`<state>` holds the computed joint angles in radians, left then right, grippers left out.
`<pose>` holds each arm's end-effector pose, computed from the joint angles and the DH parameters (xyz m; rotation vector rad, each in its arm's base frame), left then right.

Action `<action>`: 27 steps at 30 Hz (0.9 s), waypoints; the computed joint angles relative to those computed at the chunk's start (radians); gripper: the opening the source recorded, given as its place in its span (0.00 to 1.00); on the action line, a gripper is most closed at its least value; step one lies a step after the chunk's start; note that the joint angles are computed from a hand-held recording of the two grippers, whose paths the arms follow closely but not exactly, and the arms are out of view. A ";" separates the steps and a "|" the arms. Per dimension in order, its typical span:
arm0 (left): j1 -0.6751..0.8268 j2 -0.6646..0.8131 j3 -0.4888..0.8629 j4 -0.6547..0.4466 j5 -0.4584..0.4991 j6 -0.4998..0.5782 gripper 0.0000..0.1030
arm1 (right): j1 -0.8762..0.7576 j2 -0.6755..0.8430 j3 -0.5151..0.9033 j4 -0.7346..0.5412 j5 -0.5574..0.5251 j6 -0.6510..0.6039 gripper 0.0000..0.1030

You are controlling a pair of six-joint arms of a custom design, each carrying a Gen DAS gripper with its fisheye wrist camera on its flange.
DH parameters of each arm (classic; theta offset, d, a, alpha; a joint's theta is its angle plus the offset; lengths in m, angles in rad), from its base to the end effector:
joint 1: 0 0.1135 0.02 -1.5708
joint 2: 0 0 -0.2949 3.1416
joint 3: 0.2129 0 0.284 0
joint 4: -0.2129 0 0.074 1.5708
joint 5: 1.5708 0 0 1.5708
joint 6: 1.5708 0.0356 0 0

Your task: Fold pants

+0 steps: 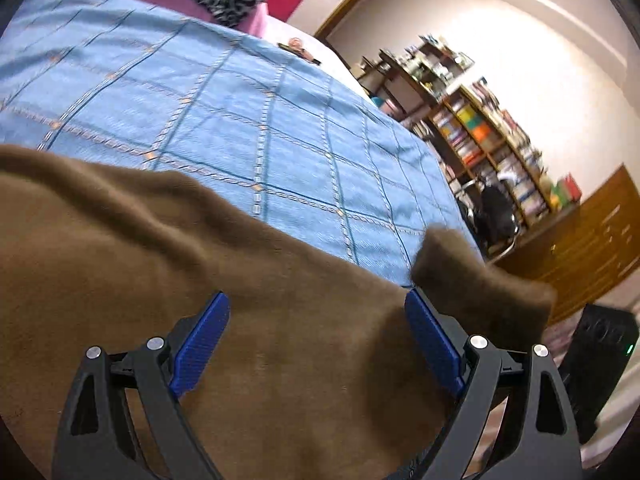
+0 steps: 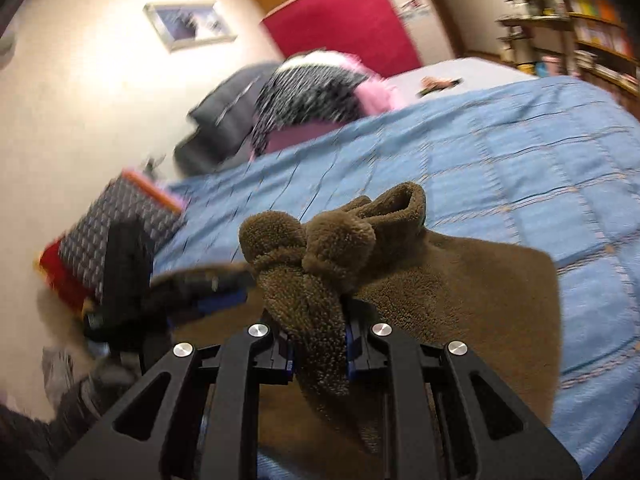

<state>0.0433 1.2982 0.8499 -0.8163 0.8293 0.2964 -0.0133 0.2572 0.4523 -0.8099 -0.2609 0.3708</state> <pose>0.2472 -0.0156 0.2378 0.4882 2.4802 -1.0283 0.0842 0.0081 0.2387 0.2729 2.1864 0.4863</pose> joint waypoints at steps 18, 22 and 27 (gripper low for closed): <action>0.059 0.130 0.031 -0.120 0.016 0.150 0.87 | 0.547 0.297 -0.099 0.198 0.226 0.061 0.25; 0.023 0.114 0.027 -0.152 0.007 0.192 0.87 | 0.606 0.214 -0.092 0.183 0.260 0.048 0.56; -0.013 0.131 0.031 -0.183 0.006 0.201 0.89 | 0.731 0.212 -0.107 0.215 0.248 0.039 0.62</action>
